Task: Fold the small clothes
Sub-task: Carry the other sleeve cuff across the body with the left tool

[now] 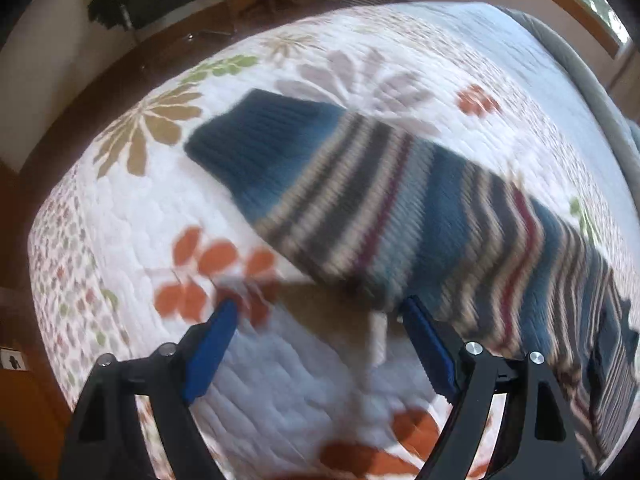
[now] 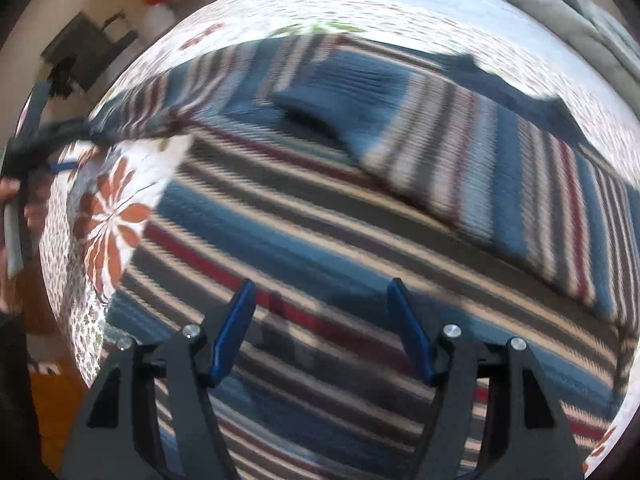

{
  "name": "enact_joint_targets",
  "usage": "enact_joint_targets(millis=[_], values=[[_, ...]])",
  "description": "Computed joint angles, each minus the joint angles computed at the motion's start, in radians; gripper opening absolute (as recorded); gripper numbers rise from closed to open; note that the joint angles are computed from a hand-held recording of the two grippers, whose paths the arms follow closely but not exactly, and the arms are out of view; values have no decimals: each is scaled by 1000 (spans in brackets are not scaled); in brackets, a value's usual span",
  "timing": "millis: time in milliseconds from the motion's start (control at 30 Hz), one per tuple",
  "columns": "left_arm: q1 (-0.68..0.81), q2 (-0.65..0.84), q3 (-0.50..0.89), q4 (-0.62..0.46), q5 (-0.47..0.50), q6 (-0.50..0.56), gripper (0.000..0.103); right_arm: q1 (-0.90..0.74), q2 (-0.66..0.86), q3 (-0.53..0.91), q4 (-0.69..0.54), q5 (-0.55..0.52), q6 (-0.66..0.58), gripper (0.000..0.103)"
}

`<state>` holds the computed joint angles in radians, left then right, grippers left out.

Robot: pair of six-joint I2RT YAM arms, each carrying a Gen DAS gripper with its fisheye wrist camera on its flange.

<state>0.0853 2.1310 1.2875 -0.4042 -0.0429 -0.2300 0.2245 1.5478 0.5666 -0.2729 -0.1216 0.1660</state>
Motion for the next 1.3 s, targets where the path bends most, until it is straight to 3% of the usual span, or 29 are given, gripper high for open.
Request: enact_joint_targets(millis=[267,333,533,733,900,1133,1300], values=[[92,88,152,-23,23,49,85,169,154,98,34,72,70,71],[105,125,197,-44,57,48,79,171,177,101,44,74,74,71],[109,157,227,-42,84,2,14,135,193,107,47,67,53,71],[67,-16,41,125,81,-10,9,63,178,76,64,38,8,72],[-20,-150,-60,213,144,7,9,1,126,38,63,28,-33,74],[-289,-273,-173,316,140,66,9,-157,17,-30,31,2,-113,75],[-473,-269,-185,317,154,40,9,-292,-46,-75,11,-10,-193,75]])
